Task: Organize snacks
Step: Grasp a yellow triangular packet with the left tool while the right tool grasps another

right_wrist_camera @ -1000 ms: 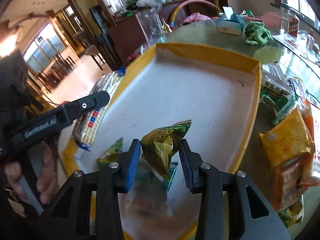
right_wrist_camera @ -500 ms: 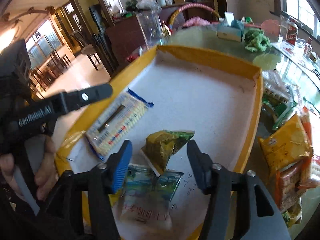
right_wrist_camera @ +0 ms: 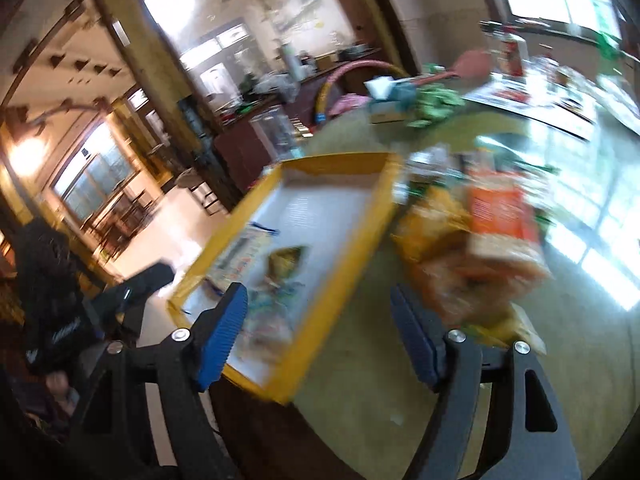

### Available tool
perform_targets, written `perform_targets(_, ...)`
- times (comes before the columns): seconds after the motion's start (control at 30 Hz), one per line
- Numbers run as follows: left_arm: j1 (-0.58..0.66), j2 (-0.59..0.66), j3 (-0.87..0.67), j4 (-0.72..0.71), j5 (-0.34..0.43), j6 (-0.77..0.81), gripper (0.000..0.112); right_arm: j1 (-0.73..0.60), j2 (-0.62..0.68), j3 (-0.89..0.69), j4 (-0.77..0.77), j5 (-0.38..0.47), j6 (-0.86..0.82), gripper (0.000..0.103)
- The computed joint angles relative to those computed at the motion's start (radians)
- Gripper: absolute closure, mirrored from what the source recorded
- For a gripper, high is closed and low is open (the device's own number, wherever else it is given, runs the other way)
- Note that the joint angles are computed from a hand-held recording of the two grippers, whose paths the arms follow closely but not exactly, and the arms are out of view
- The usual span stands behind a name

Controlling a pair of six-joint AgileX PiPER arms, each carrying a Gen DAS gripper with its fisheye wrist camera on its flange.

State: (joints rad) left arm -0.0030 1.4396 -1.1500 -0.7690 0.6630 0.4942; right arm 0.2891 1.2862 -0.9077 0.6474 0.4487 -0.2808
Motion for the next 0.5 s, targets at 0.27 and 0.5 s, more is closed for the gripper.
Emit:
perform_targets(0.27,-0.26,0.037,-0.033,0.173,-0.011,-0.17,0.031,-0.421,-0.171,0.211,0.243,0.187,-0.29,0.029)
perform_targets(0.5,-0.403,0.163,-0.158,0.305,0.004,-0.278,0.031,-0.738,-0.146,0.285,0.37,0.353,-0.5,0.029)
